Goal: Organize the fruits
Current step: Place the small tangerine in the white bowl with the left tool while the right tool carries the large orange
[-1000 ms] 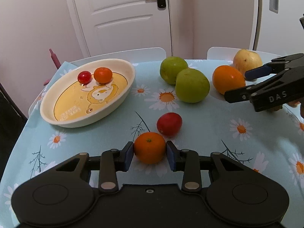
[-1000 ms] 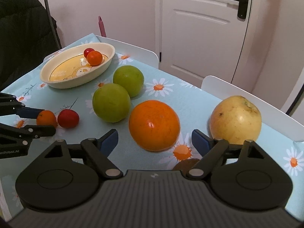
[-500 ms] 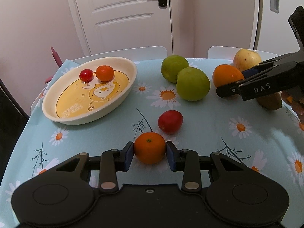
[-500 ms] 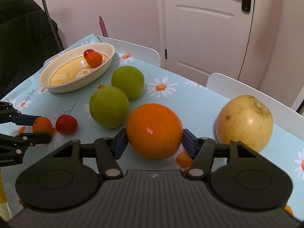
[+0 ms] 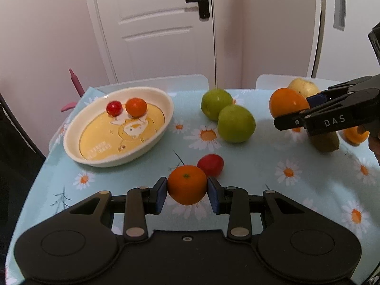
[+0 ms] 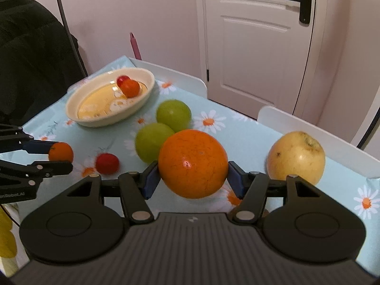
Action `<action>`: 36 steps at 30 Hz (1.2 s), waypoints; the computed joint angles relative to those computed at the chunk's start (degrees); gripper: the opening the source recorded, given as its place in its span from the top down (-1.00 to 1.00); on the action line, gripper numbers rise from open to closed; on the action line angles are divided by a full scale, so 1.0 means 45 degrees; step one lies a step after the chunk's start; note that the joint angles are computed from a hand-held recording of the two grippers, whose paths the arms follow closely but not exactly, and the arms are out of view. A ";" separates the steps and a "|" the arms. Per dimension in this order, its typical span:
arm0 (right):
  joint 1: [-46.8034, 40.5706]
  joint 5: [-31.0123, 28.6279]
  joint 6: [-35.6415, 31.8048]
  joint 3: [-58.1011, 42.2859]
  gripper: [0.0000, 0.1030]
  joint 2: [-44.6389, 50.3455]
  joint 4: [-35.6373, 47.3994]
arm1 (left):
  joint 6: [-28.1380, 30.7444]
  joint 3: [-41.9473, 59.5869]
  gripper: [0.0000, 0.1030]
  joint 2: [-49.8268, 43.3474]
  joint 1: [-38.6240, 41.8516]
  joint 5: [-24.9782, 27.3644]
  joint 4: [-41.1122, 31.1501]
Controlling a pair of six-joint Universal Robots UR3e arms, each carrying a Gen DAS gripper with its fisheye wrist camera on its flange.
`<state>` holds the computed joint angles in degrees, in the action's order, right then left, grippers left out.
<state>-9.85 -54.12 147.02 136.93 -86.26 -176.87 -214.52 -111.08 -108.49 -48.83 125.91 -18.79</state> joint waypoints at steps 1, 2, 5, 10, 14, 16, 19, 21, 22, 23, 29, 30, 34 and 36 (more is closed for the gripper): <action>0.0016 0.0059 0.0102 0.0064 -0.46 -0.0354 0.0218 | -0.0042 0.0014 0.22 0.0161 -0.0067 0.0104 -0.0122; 0.0034 0.0108 0.0222 0.0106 -0.46 -0.0721 0.0476 | -0.0114 0.0057 0.22 0.0335 -0.0148 0.0246 -0.0306; 0.0279 0.0136 0.0619 0.0133 -0.46 -0.1818 0.1279 | -0.0423 0.0101 0.22 0.0968 -0.0356 0.0594 -0.0900; 0.1228 -0.0289 0.1588 -0.0468 -0.46 -0.2847 0.2317 | -0.0438 0.0034 0.22 0.2038 -0.0486 0.1124 -0.1805; 0.2291 -0.1021 0.2723 -0.1196 -0.46 -0.2873 0.2502 | -0.0135 -0.0360 0.22 0.3055 -0.0157 0.1284 -0.2191; 0.2959 -0.1487 0.3396 -0.1698 -0.46 -0.2661 0.2492 | 0.0130 -0.0688 0.22 0.3642 0.0143 0.1243 -0.2237; 0.3980 -0.2287 0.4349 -0.2445 -0.46 -0.2078 0.2181 | 0.0666 -0.1245 0.22 0.4468 0.0845 0.0947 -0.2055; 0.4665 -0.2855 0.4957 -0.2974 -0.46 -0.1619 0.1982 | 0.1235 -0.1689 0.22 0.5012 0.1442 0.0593 -0.1747; 0.5044 -0.3190 0.5272 -0.3283 -0.46 -0.1333 0.1893 | 0.1558 -0.1905 0.22 0.5256 0.1748 0.0390 -0.1564; 0.5374 -0.3492 0.5539 -0.3591 -0.46 -0.1054 0.1847 | 0.1900 -0.2105 0.22 0.5492 0.2088 0.0135 -0.1392; 0.7142 -0.5218 0.7108 -0.5511 -0.46 0.0625 0.1847 | 0.4232 -0.3212 0.22 0.6639 0.4419 -0.1791 -0.0285; 0.7404 -0.5489 0.7348 -0.5840 -0.46 0.0969 0.1840 | 0.4593 -0.3368 0.22 0.6752 0.4829 -0.2137 -0.0121; 0.8222 -0.6339 0.8147 -0.7247 -0.46 0.2430 0.1986 | 0.6239 -0.3913 0.22 0.7002 0.6792 -0.3955 0.0487; 0.8552 -0.6679 0.8468 -0.7926 -0.46 0.3140 0.2055 | 0.7035 -0.4048 0.22 0.6857 0.7690 -0.4778 0.0836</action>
